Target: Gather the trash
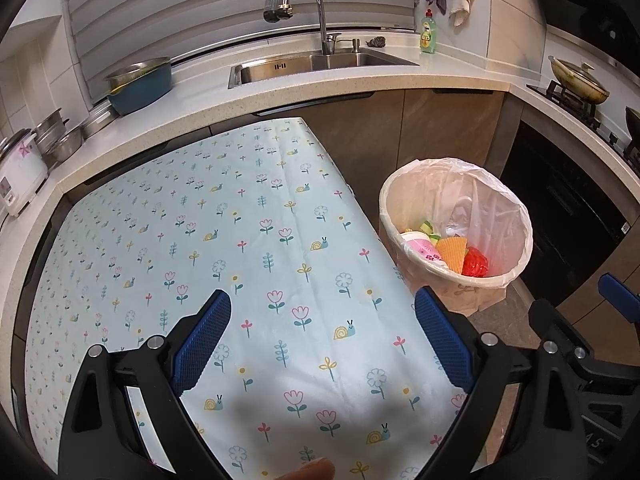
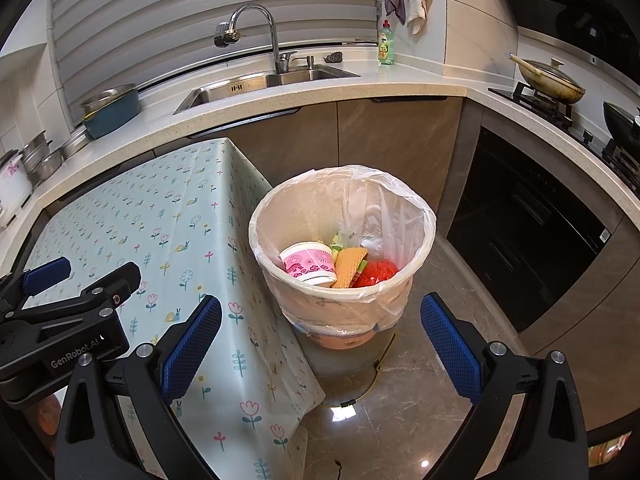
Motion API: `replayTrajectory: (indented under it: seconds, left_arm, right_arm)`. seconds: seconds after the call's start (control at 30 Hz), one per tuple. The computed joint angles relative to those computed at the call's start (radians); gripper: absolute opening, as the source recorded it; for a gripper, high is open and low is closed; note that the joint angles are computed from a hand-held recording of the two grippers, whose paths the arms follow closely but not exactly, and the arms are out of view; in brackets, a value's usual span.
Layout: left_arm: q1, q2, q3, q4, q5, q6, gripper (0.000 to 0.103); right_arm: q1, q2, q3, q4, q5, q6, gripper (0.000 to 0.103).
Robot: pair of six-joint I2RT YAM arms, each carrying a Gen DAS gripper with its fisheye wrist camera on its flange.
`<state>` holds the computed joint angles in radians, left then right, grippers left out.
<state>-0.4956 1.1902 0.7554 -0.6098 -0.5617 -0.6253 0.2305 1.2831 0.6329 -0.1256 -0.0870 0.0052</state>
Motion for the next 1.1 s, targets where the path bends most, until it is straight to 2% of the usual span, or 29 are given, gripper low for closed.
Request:
replayTrajectory:
  seconds: [0.4, 1.1]
  left_arm:
    - [-0.027, 0.018, 0.007, -0.012, -0.051, -0.031, 0.089]
    - [-0.022, 0.017, -0.001, -0.010, -0.029, -0.035, 0.089]
  right_arm:
    - [0.000, 0.003, 0.001, -0.002, 0.000, 0.001, 0.096]
    - [-0.023, 0.006, -0.011, 0.010, -0.017, -0.013, 0.096]
